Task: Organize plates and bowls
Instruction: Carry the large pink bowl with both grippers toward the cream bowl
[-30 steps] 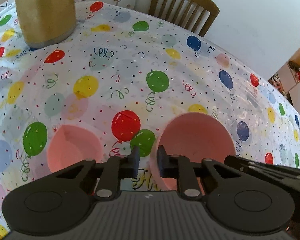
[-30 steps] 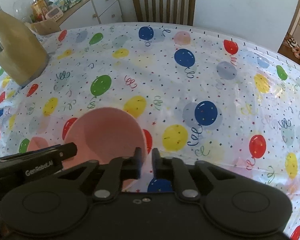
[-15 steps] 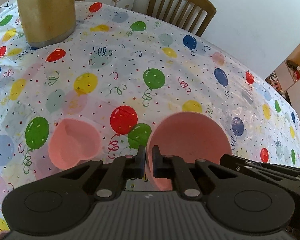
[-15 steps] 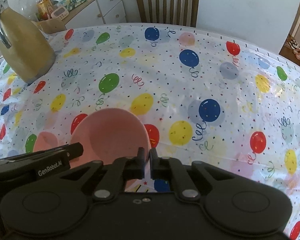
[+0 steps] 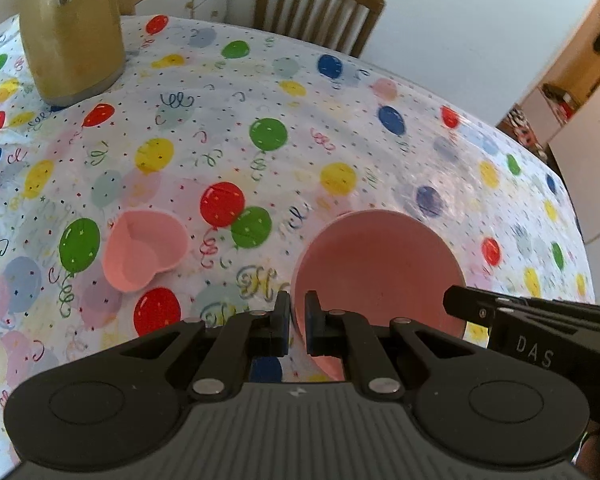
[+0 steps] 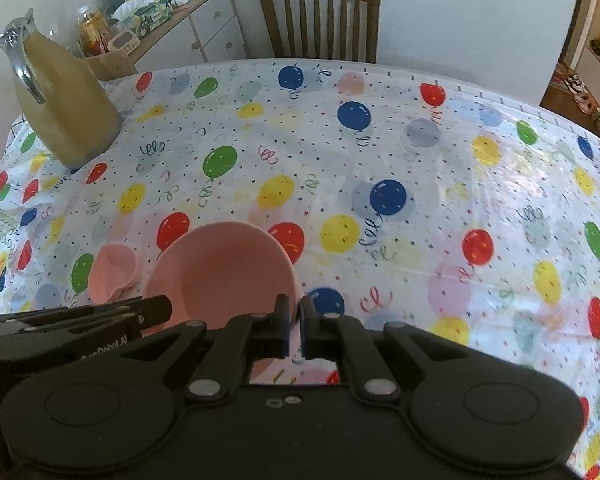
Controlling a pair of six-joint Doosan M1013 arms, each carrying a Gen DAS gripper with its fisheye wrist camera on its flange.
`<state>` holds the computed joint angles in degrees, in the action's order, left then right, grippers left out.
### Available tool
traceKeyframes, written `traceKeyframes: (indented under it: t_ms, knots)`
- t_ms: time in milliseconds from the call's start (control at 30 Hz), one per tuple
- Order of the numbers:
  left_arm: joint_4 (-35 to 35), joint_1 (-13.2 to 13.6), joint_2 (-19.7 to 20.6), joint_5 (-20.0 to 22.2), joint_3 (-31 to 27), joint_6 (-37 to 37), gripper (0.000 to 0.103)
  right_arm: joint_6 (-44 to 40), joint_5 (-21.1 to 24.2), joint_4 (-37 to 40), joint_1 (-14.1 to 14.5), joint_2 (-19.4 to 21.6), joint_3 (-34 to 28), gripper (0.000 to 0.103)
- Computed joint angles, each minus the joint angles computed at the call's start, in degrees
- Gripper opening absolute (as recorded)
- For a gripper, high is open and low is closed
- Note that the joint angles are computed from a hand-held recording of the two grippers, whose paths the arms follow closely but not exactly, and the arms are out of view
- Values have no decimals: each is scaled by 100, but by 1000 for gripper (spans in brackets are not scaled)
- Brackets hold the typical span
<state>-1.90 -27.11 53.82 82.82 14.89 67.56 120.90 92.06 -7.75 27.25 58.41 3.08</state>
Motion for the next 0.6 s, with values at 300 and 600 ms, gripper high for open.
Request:
traceKeyframes:
  t_ms: [300, 600]
  knots:
    - [-220, -61, -771, -520, 1226, 672, 7, 452, -1032, -56, 98, -1246, 2193, 4]
    - [-496, -112, -1305, -768, 2017, 1269, 7, 865, -1378, -139, 231, -1922, 3199, 4]
